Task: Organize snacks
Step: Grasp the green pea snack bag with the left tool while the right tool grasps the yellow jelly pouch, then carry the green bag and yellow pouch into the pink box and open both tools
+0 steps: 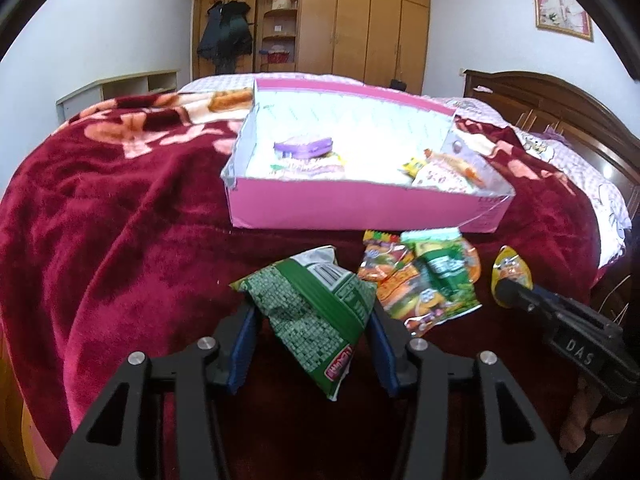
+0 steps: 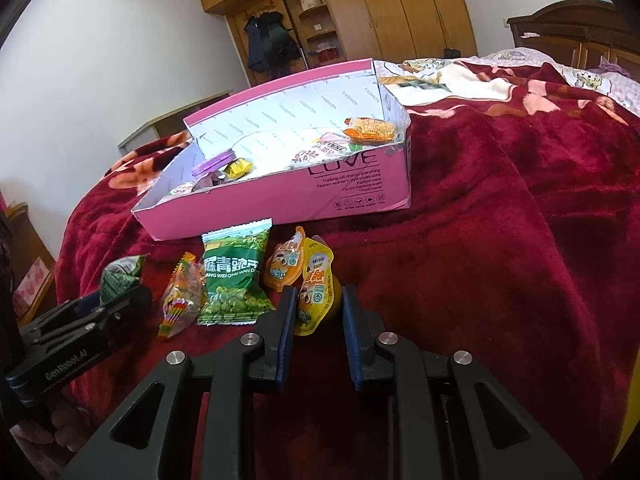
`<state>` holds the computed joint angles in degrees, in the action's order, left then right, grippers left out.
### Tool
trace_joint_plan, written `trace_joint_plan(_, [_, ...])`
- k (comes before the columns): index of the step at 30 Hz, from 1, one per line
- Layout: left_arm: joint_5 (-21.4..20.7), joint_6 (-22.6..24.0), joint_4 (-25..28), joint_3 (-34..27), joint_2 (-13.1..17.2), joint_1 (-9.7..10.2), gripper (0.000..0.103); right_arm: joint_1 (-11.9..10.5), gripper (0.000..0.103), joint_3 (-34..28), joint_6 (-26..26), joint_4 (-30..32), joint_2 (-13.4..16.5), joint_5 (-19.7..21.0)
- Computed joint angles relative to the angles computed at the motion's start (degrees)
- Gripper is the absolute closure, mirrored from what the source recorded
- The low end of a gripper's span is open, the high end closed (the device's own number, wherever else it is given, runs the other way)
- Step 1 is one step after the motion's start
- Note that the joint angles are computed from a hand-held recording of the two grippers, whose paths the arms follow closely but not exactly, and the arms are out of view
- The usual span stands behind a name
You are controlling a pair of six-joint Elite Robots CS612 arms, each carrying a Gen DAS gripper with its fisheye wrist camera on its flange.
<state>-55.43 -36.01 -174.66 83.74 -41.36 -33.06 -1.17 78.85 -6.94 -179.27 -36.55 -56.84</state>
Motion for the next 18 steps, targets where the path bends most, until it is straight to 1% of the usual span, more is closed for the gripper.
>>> trace_joint_plan(4, [0.57, 0.83, -1.66, 0.59, -0.49, -0.33, 0.050, 0.02, 0.079, 0.66, -0.43, -0.91, -0.45, 0.16])
trace_joint_plan(8, [0.81, 0.71, -2.01, 0.90, -0.88, -0.53, 0.050, 0.00, 0.079, 1.42, -1.12, -1.20, -0.98, 0.83])
trace_joint_plan(14, [0.94, 1.29, -3.25, 0.95, -1.07, -0.47, 0.050, -0.09, 0.079, 1.80, -1.23, -1.70, -1.37, 1.96])
trace_joint_plan(18, [1.26, 2.20, -3.59, 0.33, -0.94, -0.30, 0.050, -0.18, 0.079, 1.43, -0.96, -2.36, -1.33, 2.00])
